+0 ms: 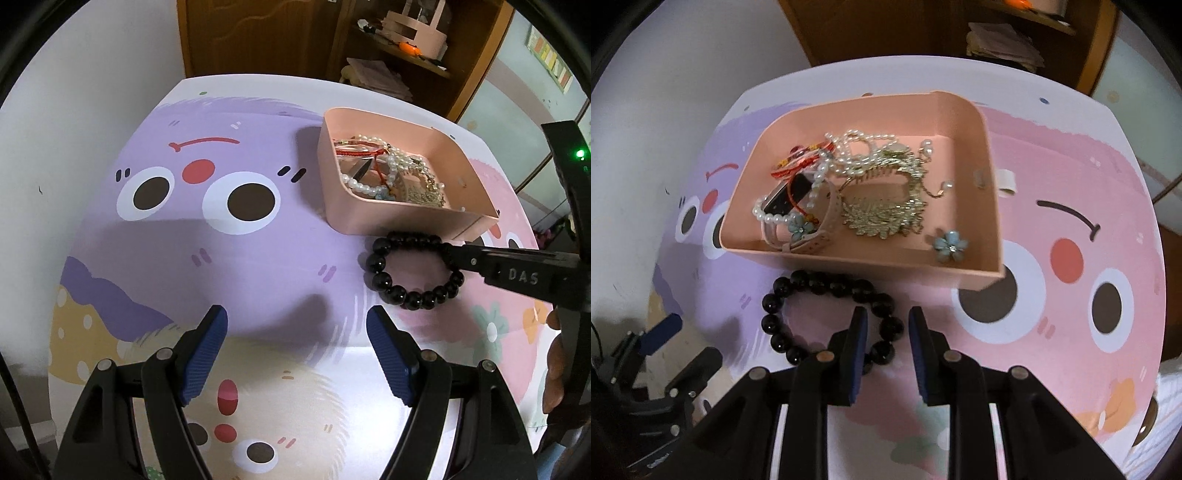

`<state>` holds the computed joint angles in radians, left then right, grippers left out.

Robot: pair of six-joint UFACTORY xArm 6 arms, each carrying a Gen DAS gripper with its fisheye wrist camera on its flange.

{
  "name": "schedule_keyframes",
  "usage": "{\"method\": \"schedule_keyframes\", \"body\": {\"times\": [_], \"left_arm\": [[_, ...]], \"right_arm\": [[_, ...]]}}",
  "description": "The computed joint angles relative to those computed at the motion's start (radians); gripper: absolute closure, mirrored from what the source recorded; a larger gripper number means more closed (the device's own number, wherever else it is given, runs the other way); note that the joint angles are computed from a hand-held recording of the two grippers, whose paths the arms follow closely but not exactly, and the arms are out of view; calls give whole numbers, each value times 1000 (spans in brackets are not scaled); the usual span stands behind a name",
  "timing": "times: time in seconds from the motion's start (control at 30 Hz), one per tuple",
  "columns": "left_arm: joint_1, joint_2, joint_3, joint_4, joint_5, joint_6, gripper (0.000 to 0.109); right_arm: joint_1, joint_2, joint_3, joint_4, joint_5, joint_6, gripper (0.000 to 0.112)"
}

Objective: Organize jewelry
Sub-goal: 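Grasp the black bead bracelet with the right gripper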

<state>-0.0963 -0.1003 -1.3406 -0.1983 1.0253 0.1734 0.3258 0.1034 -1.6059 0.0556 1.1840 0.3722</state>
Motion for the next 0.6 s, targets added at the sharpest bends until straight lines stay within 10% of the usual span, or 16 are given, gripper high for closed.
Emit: {"method": "schedule_keyframes", "body": {"times": [0.6], "left_arm": [[13, 20, -17, -26, 14, -5, 33]], "right_arm": [[38, 50, -60, -81, 56, -7, 98]]}}
